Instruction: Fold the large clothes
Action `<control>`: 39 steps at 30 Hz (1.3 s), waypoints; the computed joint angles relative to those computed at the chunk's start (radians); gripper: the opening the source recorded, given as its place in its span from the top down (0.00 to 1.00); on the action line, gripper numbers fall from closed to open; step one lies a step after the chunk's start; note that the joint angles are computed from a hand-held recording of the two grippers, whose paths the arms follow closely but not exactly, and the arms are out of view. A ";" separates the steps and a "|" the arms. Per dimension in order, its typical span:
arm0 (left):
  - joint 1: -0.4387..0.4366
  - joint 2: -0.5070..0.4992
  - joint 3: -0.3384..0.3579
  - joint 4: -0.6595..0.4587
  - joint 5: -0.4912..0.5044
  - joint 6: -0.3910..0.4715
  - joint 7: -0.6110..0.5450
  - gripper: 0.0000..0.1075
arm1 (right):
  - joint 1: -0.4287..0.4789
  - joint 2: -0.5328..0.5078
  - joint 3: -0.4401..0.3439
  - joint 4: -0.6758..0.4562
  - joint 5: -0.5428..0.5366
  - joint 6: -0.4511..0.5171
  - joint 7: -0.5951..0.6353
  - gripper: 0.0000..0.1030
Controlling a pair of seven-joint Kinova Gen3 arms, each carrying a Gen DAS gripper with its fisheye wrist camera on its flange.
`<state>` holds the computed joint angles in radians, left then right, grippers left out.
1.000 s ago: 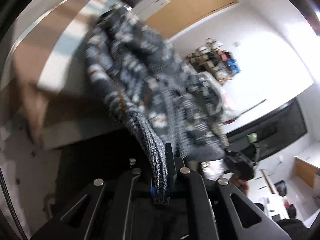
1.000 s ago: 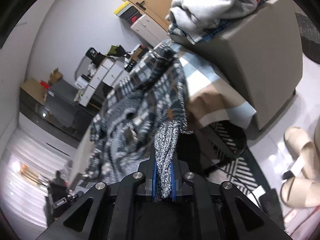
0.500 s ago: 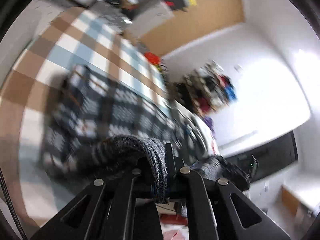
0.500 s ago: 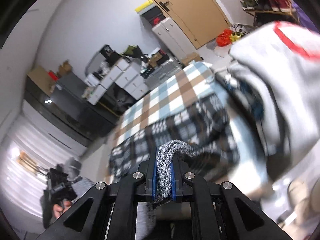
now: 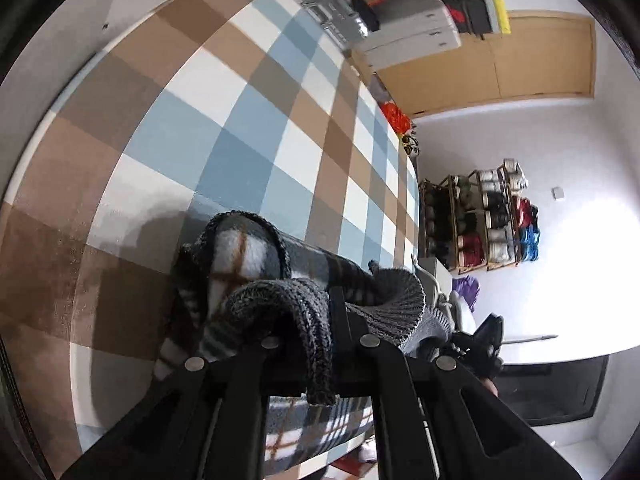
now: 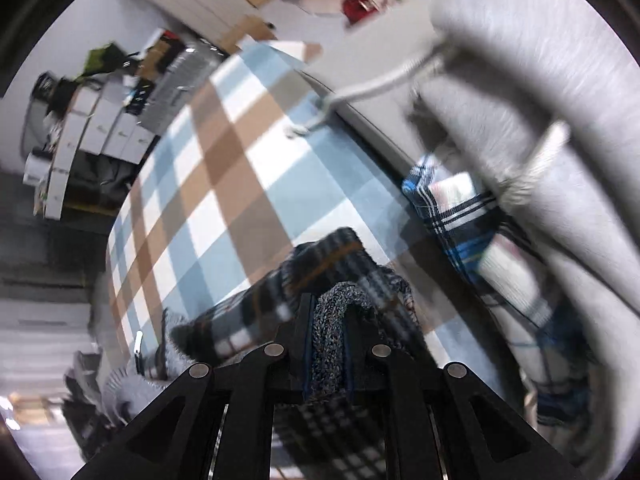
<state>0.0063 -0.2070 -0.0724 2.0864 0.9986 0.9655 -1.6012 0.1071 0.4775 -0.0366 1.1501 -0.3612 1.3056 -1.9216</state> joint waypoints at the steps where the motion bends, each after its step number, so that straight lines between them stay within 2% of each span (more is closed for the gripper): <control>1: -0.015 0.016 0.000 -0.008 0.007 0.023 0.000 0.97 | 0.016 0.009 -0.006 0.003 -0.022 -0.001 0.009 0.88; 2: -0.011 0.026 -0.017 -0.013 0.007 0.045 0.008 0.96 | 0.033 0.014 -0.011 0.005 -0.039 -0.005 0.030 0.88; 4: 0.051 0.033 -0.096 -0.017 0.015 0.072 0.003 0.95 | 0.067 0.020 -0.026 0.005 -0.077 -0.002 0.083 0.87; 6: 0.129 0.036 -0.176 -0.047 -0.019 0.107 0.039 0.95 | 0.112 0.005 -0.047 0.028 -0.120 -0.013 0.115 0.83; 7: 0.157 0.030 -0.192 -0.073 -0.057 0.120 0.075 0.91 | 0.137 -0.013 -0.066 0.042 -0.125 -0.016 0.107 0.77; 8: 0.175 0.025 -0.189 -0.102 -0.098 0.131 0.096 0.83 | 0.143 -0.033 -0.071 0.055 -0.114 -0.035 0.086 0.60; 9: 0.175 0.011 -0.167 -0.131 -0.138 0.138 0.123 0.77 | 0.132 -0.067 -0.058 0.071 -0.087 -0.071 0.068 0.47; 10: 0.156 -0.005 -0.129 -0.152 -0.179 0.129 0.164 0.63 | 0.103 -0.108 -0.027 0.083 -0.057 -0.111 0.063 0.33; 11: 0.119 -0.041 -0.085 -0.163 -0.219 0.113 0.205 0.48 | 0.085 -0.137 -0.010 0.095 -0.044 -0.152 0.072 0.31; 13: 0.060 -0.109 -0.023 -0.168 -0.281 0.083 0.286 0.38 | 0.009 -0.209 0.034 0.129 0.026 -0.233 0.098 0.29; 15: 0.044 -0.171 0.030 -0.187 -0.360 0.062 0.367 0.36 | -0.043 -0.258 0.031 0.161 0.084 -0.280 0.141 0.26; 18: 0.040 -0.201 0.148 -0.237 -0.482 0.079 0.452 0.36 | -0.080 -0.326 -0.064 0.235 0.187 -0.348 0.221 0.17; 21: 0.141 -0.151 0.221 -0.280 -0.561 0.078 0.472 0.36 | -0.218 -0.363 -0.076 0.320 0.309 -0.399 0.302 0.13; 24: 0.246 -0.027 0.309 -0.338 -0.646 0.062 0.504 0.36 | -0.357 -0.347 -0.081 0.379 0.431 -0.437 0.361 0.13; 26: 0.276 0.048 0.351 -0.367 -0.689 0.053 0.535 0.36 | -0.449 -0.331 -0.051 0.424 0.512 -0.483 0.373 0.13; 28: 0.237 0.093 0.434 -0.392 -0.767 0.051 0.616 0.36 | -0.515 -0.290 -0.006 0.428 0.580 -0.503 0.343 0.13; 29: 0.195 0.098 0.480 -0.384 -0.787 0.039 0.656 0.36 | -0.519 -0.273 0.009 0.425 0.591 -0.504 0.341 0.13; 31: 0.129 0.097 0.528 -0.351 -0.781 -0.023 0.738 0.36 | -0.473 -0.214 0.005 0.375 0.564 -0.463 0.339 0.12; 33: 0.136 0.111 0.517 -0.338 -0.799 -0.041 0.776 0.36 | -0.380 -0.168 -0.042 0.315 0.485 -0.403 0.335 0.08; 35: 0.188 0.124 0.442 -0.314 -0.778 -0.060 0.750 0.36 | -0.306 -0.142 -0.078 0.285 0.410 -0.361 0.361 0.06; 37: 0.245 0.110 0.356 -0.257 -0.719 -0.125 0.708 0.36 | -0.306 -0.142 -0.063 0.300 0.391 -0.368 0.412 0.06; 39: 0.272 0.093 0.333 -0.232 -0.720 -0.154 0.709 0.36 | -0.338 -0.144 -0.030 0.321 0.404 -0.382 0.408 0.05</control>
